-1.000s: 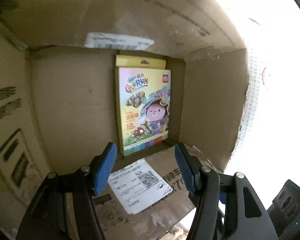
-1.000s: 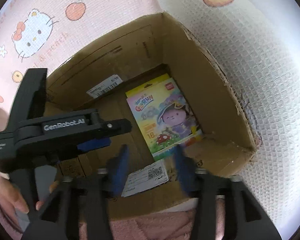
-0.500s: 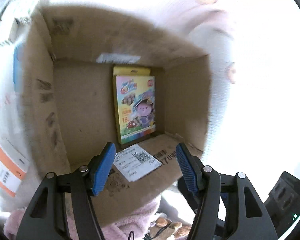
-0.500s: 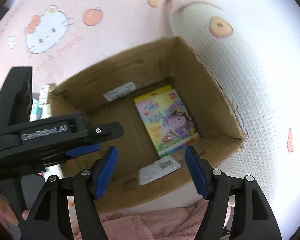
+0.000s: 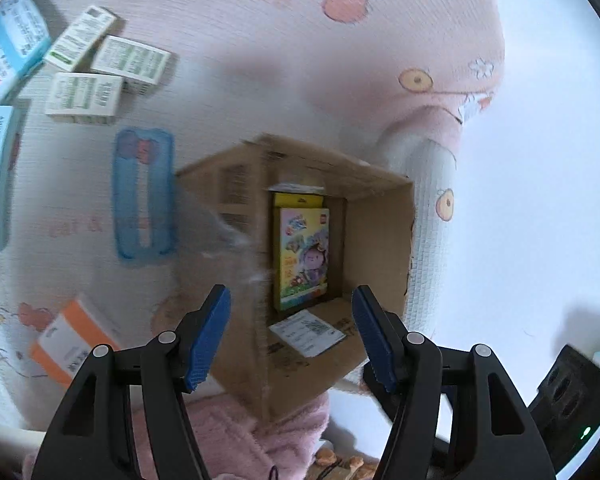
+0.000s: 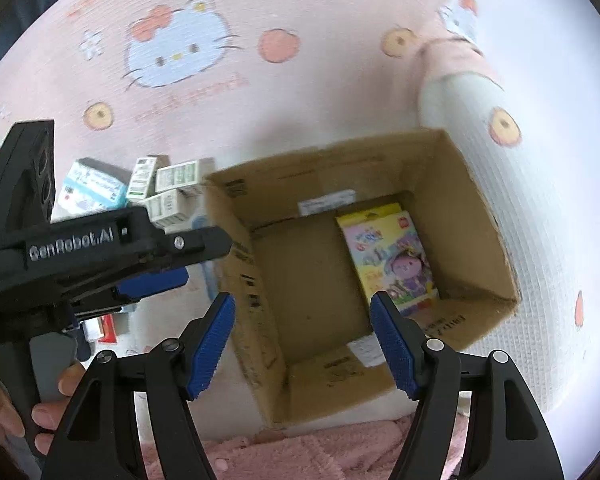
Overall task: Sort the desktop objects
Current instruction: 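Withdraw the right gripper from the cardboard box back over the clutter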
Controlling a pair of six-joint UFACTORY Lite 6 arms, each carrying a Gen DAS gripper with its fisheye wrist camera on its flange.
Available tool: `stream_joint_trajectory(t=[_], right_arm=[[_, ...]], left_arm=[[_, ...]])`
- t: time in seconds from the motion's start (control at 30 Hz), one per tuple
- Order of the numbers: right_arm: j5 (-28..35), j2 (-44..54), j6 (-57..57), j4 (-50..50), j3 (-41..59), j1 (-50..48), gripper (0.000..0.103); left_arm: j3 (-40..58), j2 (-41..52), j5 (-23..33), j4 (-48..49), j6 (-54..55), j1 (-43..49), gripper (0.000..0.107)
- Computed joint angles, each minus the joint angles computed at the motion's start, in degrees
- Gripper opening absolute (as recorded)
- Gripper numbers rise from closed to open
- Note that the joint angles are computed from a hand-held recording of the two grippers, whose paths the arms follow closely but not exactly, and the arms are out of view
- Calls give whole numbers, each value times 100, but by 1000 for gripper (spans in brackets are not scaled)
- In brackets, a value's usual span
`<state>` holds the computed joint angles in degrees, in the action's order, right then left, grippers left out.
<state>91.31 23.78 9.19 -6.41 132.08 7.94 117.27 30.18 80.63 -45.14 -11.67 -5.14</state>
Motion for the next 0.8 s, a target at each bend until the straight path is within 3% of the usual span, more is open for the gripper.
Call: stream_joint_trajectory(t=[0.2,0.37,0.43,0.63,0.8], right_arm=[[203,673,423,-53,1030,987,68],[74,1197,768,-63,1474,1618,69],[-290,1177,843,231,1154,1736,69],[-2305,508,1255,913,-892,1876,69],[-2643,751,1137,1405,-1398,2009,69]], left_arm=[[-1544,-887,52,217,1352,1364,67],[-2417,-986,2,509,2103,2870,70],[-2536,-889,-17,590,2309,3309,73],[-2725,-631,-279,1108,2884,4424,74],[-2948,-744,-501,1285,3596,5064,74]])
